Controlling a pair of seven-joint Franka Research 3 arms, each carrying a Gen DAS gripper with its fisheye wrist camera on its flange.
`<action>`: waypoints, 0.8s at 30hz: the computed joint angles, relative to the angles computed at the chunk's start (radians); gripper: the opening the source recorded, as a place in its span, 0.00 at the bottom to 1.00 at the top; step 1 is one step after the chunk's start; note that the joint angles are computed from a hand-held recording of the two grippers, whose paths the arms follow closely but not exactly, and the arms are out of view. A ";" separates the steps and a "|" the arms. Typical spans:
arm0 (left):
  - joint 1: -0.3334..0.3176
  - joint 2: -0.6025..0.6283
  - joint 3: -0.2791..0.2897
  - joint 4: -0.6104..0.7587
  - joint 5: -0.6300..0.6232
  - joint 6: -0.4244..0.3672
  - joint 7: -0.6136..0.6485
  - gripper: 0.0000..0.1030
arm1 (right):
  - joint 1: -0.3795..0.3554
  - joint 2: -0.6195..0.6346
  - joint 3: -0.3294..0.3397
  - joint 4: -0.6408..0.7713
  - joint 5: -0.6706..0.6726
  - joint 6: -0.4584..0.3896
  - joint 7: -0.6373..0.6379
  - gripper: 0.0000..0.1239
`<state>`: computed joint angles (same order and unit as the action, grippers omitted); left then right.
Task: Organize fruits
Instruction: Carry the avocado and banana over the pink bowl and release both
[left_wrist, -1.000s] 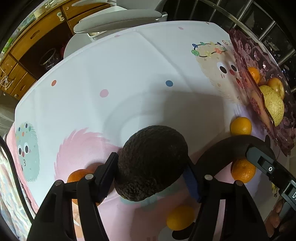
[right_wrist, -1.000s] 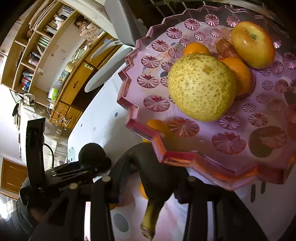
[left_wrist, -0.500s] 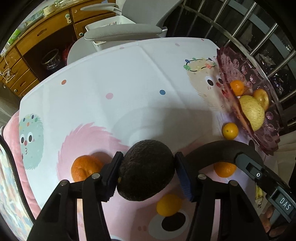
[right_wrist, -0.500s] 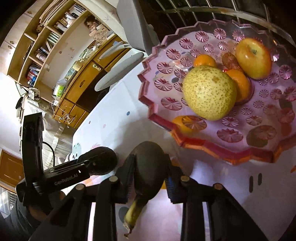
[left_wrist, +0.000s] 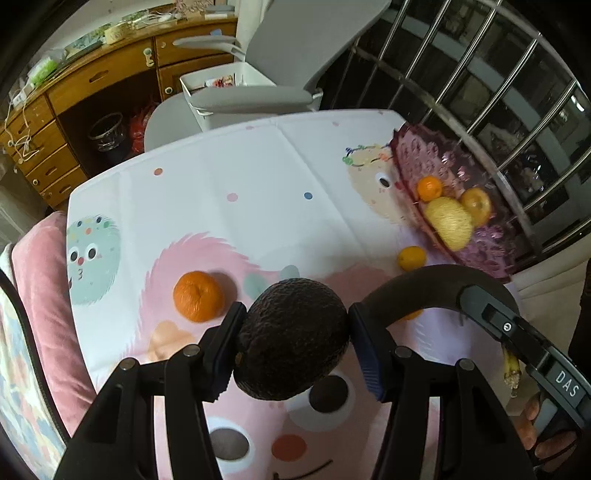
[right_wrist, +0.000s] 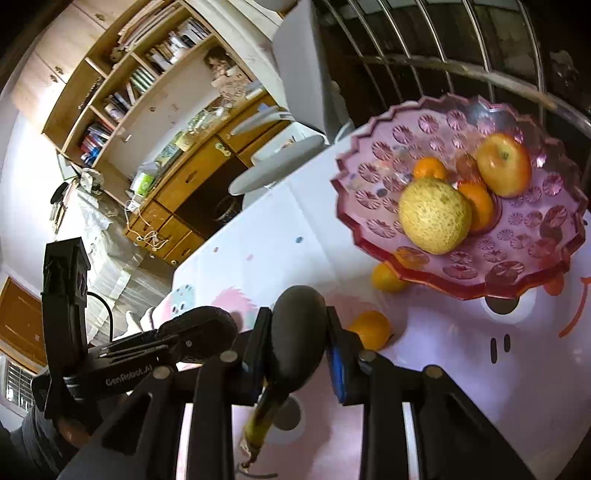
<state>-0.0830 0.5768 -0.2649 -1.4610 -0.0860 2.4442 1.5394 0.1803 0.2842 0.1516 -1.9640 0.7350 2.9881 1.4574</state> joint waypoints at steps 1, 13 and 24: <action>0.008 -0.019 -0.009 -0.022 -0.015 0.011 0.002 0.54 | -0.002 -0.010 0.006 -0.006 0.008 0.005 -0.008 0.22; 0.018 -0.199 -0.036 -0.193 -0.138 0.090 0.031 0.54 | -0.001 -0.171 0.002 -0.090 0.234 0.002 -0.194 0.22; -0.088 -0.141 -0.006 -0.033 -0.050 0.091 -0.110 0.54 | -0.016 -0.241 -0.109 -0.112 0.362 -0.120 -0.342 0.22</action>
